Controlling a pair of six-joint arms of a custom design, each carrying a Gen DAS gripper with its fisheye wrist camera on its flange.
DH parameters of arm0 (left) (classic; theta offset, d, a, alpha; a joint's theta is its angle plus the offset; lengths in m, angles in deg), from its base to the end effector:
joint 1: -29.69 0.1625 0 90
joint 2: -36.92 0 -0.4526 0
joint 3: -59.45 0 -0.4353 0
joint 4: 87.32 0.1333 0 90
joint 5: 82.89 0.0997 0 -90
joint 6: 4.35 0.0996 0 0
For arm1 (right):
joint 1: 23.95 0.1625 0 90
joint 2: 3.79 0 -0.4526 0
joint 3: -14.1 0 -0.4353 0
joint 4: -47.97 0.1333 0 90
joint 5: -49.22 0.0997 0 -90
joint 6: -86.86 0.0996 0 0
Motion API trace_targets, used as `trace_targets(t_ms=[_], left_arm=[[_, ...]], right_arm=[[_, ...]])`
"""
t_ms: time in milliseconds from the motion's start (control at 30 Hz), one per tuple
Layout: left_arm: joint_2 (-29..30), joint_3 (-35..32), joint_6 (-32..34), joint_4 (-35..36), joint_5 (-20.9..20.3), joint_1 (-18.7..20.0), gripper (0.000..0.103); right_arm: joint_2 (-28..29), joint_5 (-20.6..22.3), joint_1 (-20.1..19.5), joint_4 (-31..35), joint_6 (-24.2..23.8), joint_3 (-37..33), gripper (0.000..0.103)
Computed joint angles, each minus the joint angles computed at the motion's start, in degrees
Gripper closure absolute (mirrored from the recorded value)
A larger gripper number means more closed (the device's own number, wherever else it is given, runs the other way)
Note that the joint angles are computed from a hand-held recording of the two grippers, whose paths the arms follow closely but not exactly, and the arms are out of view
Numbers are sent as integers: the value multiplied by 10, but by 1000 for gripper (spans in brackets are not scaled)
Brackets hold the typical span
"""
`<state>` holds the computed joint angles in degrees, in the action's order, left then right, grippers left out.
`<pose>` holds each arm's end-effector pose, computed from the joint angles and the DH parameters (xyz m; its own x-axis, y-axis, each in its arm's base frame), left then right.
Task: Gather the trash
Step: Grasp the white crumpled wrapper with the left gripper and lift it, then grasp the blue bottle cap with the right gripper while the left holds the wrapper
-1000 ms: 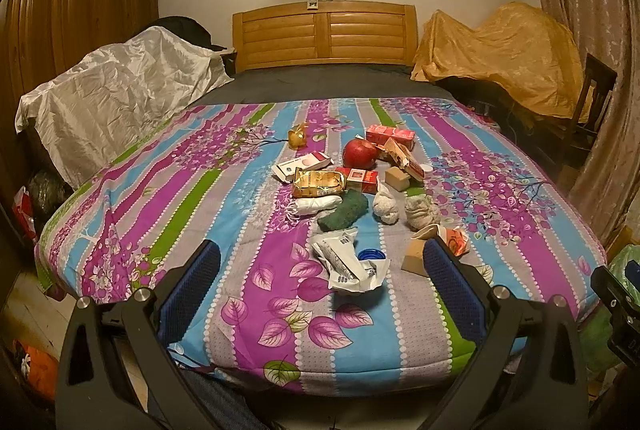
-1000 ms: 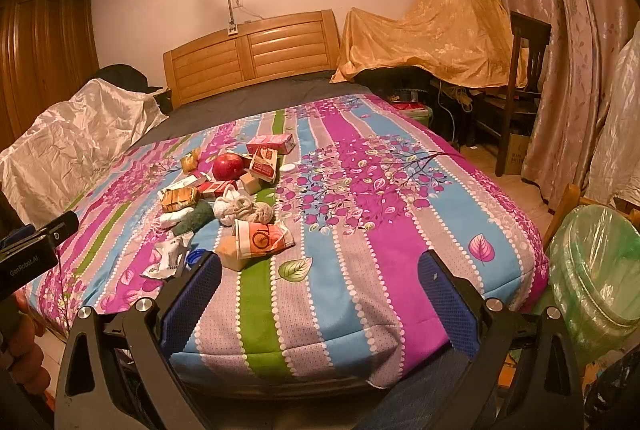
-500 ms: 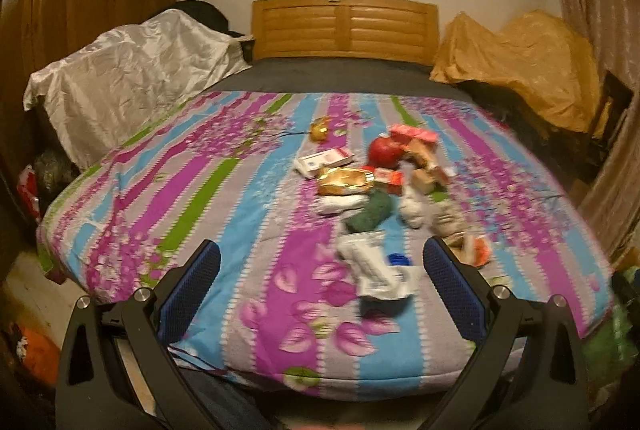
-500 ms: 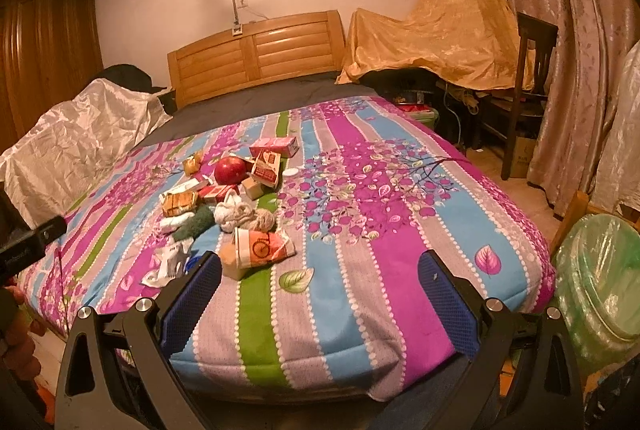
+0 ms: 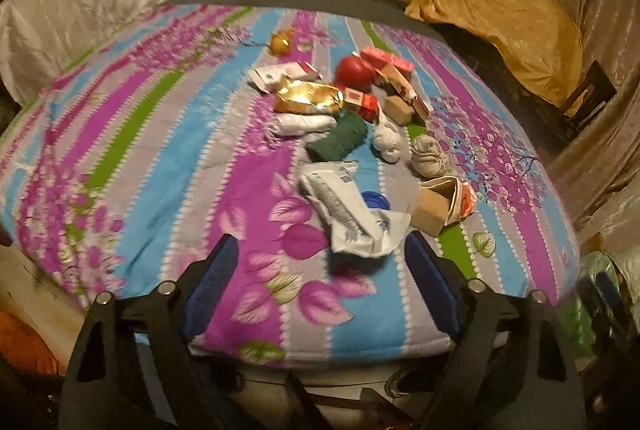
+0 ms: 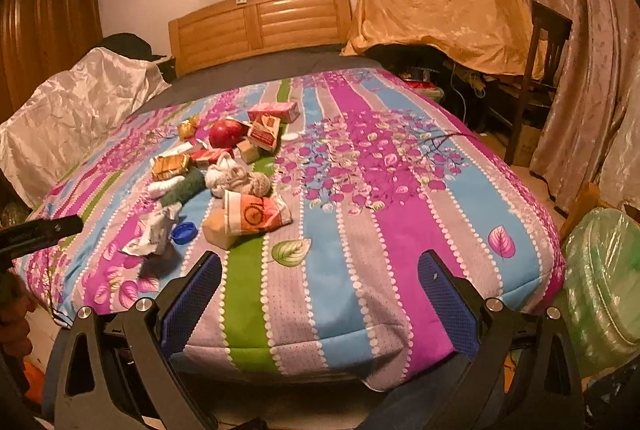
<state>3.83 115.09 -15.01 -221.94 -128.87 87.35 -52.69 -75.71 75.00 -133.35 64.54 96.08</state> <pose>-0.3106 -0.8692 0.2138 -0.8260 0.0164 -0.5634 0.3490 0.7998 -0.4884 0.1973 -0.7628 0.3078 -0.7882 0.1294 0.6017 -0.4121 0.6152 -0.6721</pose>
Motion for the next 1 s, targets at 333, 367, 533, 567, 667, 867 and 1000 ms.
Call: trace_targets(t_ms=[333,367,533,567,667,867,1000], left_arm=[[183,-320,-58,259,-60,41,54],[191,-336,-65,280,-68,45,60],[118,-195,-48,147,-88,50,72],[99,-160,-33,113,-74,47,72],[60,-88,3,40,-35,38,72],[7,-9,51,-58,40,29,72],[-4,4,67,-83,62,29,72]], right_arm=[[21,-11,-12,63,9,-36,5],[25,-7,-13,74,8,-43,5],[43,55,-14,113,-37,-70,7],[49,70,-12,119,-53,-77,11],[76,129,-6,163,-102,-118,30],[173,187,6,284,-175,-270,48],[256,158,13,378,-192,-407,48]])
